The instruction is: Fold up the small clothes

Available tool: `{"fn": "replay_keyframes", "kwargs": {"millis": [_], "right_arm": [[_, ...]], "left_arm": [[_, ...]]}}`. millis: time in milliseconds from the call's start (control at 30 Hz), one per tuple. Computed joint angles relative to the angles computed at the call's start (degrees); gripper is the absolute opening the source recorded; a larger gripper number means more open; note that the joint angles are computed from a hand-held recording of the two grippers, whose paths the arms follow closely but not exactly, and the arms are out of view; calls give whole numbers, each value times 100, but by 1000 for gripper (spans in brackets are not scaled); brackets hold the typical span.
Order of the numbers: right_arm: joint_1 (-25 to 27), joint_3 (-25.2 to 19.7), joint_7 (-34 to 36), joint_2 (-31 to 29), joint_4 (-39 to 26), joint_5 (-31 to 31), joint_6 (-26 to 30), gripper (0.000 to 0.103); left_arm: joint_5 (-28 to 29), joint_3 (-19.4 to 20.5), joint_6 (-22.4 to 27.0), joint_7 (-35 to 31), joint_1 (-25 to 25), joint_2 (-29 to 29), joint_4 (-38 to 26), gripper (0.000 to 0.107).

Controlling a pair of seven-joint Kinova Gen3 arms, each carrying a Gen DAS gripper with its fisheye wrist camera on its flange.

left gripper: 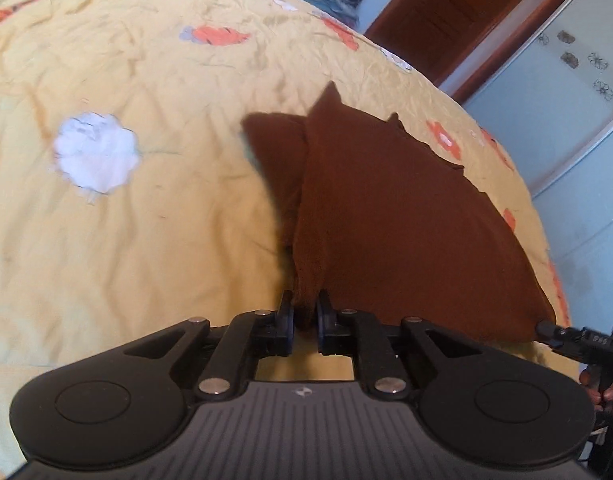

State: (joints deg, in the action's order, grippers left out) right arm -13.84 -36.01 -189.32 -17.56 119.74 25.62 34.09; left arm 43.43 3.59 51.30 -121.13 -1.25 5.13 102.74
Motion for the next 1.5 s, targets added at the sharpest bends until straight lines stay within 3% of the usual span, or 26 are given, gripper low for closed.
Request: {"fn": "replay_keyframes", "kwargs": {"millis": [33, 67, 167, 233, 333, 433, 533, 567, 600, 633, 667, 700, 767, 933, 1000, 1100, 1167, 1233, 1267, 1333, 1400, 1500], "right_arm": [[214, -195, -30, -25, -100, 92, 231, 60], [459, -378, -77, -54, -194, 269, 440, 70], [834, -291, 70, 3, -436, 747, 519, 71], [589, 189, 533, 466, -755, 1062, 567, 71], [312, 916, 1232, 1262, -1206, 1358, 309, 71], [-133, 1624, 1931, 2058, -1856, 1268, 469, 69], [-104, 1647, 2629, 2697, -2521, 788, 833, 69], [63, 1498, 2835, 2815, -2614, 668, 834, 67], [131, 1403, 2949, 2899, -2657, 642, 829, 60], [96, 1395, 3024, 2899, -2613, 710, 789, 55], [149, 1283, 3007, 2879, -2509, 819, 693, 27], [307, 1133, 2897, 2840, -2439, 836, 559, 17], [303, 1065, 2530, 2734, -2345, 1146, 570, 16], [-256, 1711, 1407, 2188, -1834, 1843, 86, 15], [-285, 1769, 1286, 2419, -1830, 1823, 251, 15], [-707, 2124, 1022, 2531, -1723, 2075, 244, 14], [-684, 2106, 1000, 2515, -1713, 2039, 191, 17], [-449, 1795, 1039, 2548, -1781, 2108, 358, 19], [-426, 1709, 942, 2566, -1842, 2175, 500, 25], [-692, 1780, 521, 2521, -1874, 2565, 831, 34], [-1017, 1973, 260, 2468, -1898, 2878, 1008, 35], [-816, 1733, 560, 2591, -2072, 2748, 1114, 39]], "left_arm": [[-103, -100, -22, 86, 61, -16, -112, 21], [-138, -290, -134, 158, 227, -30, -216, 34], [-260, -955, -802, 288, 1009, -67, -621, 89], [-708, -1067, -1267, 378, 1540, 198, -1090, 93], [-1407, -1158, -1714, 1025, 2239, 992, -1786, 91], [-2102, -952, -1722, 1724, 2528, 1789, -2549, 67], [-2572, -1407, -1255, 2297, 3059, 2434, -3298, 60], [-2554, -1462, -1029, 2388, 3085, 2587, -3532, 48], [-2457, -1536, -838, 2404, 3107, 2708, -3699, 29], [-2388, -1573, -738, 2398, 3115, 2776, -3798, 25], [-2393, -1591, -726, 2332, 3135, 2781, -3816, 10], [-2471, -1585, -792, 2323, 3172, 2759, -3775, 6], [-2663, -1779, -1012, 2425, 3394, 2712, -3654, 4], [-2928, -1807, -1448, 2587, 3456, 2589, -3475, 4], [-3077, -1845, -1384, 2687, 3502, 2739, -3567, 4], [-3082, -1929, -1771, 2639, 3613, 2691, -3262, 4], [-3034, -1938, -1831, 2598, 3613, 2670, -3202, 4], [-3146, -1782, -1838, 2670, 3509, 2658, -3202, 4], [-3173, -1734, -1832, 2666, 3475, 2658, -3211, 4], [-3131, -1776, -1878, 2610, 3501, 2649, -3174, 4], [-3193, -1894, -1901, 2675, 3610, 2660, -3169, 4], [-3193, -1919, -1928, 2655, 3643, 2660, -3149, 4]]}}
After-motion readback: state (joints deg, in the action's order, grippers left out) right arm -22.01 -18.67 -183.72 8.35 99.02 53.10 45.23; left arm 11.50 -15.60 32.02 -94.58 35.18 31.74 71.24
